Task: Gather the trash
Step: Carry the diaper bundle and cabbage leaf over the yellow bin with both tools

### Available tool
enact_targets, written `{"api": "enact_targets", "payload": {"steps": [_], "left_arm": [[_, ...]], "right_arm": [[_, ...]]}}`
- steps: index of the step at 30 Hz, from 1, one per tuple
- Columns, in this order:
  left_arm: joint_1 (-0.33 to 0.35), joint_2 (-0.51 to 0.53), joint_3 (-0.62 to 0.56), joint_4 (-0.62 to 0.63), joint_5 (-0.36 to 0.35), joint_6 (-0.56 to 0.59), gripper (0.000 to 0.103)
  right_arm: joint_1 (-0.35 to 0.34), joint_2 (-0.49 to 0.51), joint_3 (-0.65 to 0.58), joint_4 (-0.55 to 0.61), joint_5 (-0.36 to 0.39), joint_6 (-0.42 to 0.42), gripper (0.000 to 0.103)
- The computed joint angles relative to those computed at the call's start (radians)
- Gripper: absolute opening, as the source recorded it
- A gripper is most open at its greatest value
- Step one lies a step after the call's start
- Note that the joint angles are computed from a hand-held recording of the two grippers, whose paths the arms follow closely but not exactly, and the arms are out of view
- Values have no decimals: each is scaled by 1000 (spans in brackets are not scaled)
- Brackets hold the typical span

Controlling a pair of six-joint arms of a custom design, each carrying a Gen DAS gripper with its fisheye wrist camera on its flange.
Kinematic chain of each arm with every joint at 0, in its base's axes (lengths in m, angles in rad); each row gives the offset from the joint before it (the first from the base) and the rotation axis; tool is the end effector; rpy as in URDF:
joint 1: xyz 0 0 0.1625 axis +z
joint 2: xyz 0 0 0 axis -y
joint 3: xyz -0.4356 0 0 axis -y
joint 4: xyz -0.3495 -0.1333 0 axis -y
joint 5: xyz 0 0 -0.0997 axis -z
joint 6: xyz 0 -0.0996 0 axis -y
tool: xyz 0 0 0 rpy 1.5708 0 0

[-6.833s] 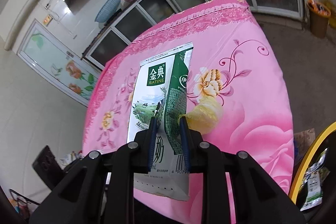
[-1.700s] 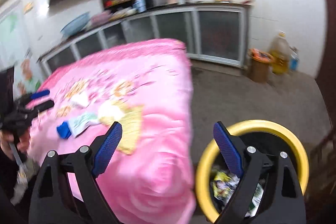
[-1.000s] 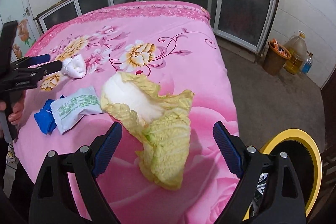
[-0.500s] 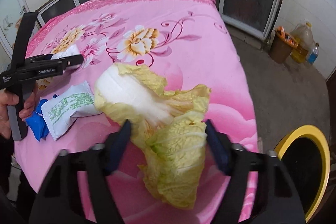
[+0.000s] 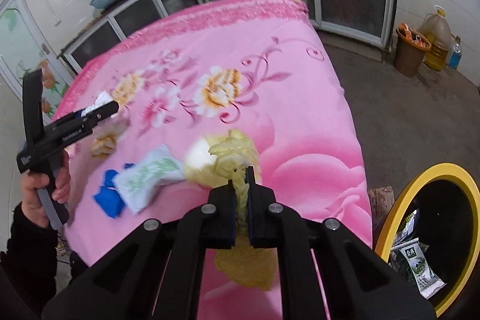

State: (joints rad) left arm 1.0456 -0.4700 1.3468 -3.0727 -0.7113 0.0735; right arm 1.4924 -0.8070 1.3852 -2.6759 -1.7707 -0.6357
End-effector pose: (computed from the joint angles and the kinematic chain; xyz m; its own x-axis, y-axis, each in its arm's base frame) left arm -0.1858 -0.7370 0.0967 -0.7551 -0.0046 -0.6556 0.4633 0.7038 -0.5385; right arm 0.0561 -0.7359 0.2518 -0.8201 -0.3698 0.4367 -0.5210 0.7981 -0.3027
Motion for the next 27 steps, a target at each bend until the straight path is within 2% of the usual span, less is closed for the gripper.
{"api": "enact_targets", "payload": {"steps": [8,14,20,27], "left_arm": [[-57,-86,169,-152,18,-1,56],[-111,-116,253,-239,10,-6,56],[-159,-108,271,-266,-10,-7,56],[-197,-67,227,-248,-65,13,56]], "right_arm": [[16,-78,73,-41,63,-5,6],[19,-134,127,-76,92,-15,6],[5,-168,154,-81,110,-14,6],[-21,-197,170,-84,132,-11,6]]}}
